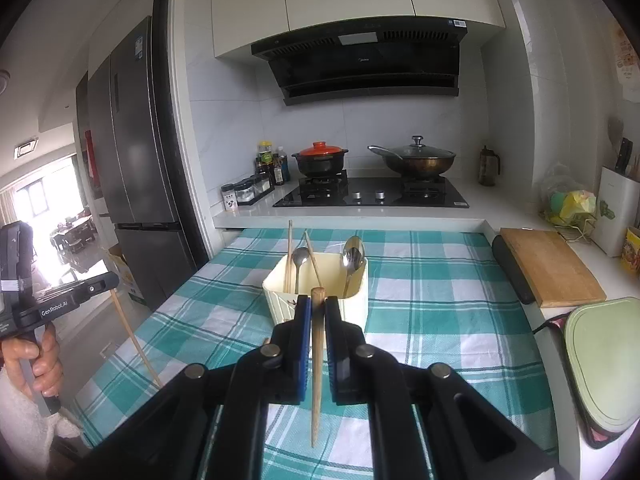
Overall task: Organize utensils
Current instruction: 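Carry both chopsticks up and lower them into the cream holder with both tools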
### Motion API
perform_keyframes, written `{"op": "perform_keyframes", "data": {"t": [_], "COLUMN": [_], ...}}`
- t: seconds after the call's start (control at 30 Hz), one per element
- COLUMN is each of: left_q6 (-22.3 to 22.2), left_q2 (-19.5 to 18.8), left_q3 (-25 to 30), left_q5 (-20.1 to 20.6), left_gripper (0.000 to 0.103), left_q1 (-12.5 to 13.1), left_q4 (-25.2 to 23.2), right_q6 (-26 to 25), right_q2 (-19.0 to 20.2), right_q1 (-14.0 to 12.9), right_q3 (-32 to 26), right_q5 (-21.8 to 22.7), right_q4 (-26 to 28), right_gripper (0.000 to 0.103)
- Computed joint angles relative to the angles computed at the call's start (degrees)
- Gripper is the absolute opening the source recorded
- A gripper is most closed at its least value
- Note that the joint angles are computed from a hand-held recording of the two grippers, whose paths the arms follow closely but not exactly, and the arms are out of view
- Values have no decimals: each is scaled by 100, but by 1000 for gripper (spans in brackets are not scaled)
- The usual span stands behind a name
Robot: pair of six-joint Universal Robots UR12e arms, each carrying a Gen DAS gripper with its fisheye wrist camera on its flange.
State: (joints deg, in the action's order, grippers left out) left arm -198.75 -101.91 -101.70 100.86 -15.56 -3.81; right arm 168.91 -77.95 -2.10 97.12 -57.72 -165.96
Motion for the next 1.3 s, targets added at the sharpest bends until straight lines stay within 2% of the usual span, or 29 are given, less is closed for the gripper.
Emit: {"op": "perform_keyframes", "data": {"t": [0.23,0.43,0.57,0.67,0.77,0.83,1.0,1.13,1.2,1.23,1.27,1.3], "left_q6": [-18,152,337,280,328,281,49,-104,-122,-153,-182,-197], "left_q2": [-57,-251,-537,-831,-1199,-1436,-1978,-2360,-2526,-2591,-2635,-2643], "left_q3": [257,868,1503,2023,2562,2882,3519,3869,4017,4089,4134,4133], "left_q5": [-115,-3,161,202,381,351,82,-120,-150,-150,-147,-179], "left_gripper": [3,3,3,3,3,3,3,3,3,4,9,14], "left_q1": [81,143,153,177,159,174,239,284,296,296,301,308], "left_q4": [-188,-217,-175,-169,-234,-431,-1360,-2141,-2446,-2613,-2736,-2817], "right_q6": [30,166,395,556,410,177,-495,-600,-429,-320,-224,-95], "right_q2": [191,569,941,1264,1575,1770,2261,2677,2872,2925,2945,2943], "right_q1": [79,186,272,349,460,527,692,771,778,781,774,755], "right_q3": [-355,-1087,-1743,-2240,-2667,-2935,-3614,-4080,-4328,-4378,-4371,-4325], "right_q5": [-79,-135,-120,-117,-257,-328,-676,-776,-676,-650,-607,-525], "right_q4": [39,39,-105,-240,-170,170,1719,2574,2955,2999,2952,2821], "right_gripper": [7,7,7,7,7,7,7,7,9,13,30,40]}}
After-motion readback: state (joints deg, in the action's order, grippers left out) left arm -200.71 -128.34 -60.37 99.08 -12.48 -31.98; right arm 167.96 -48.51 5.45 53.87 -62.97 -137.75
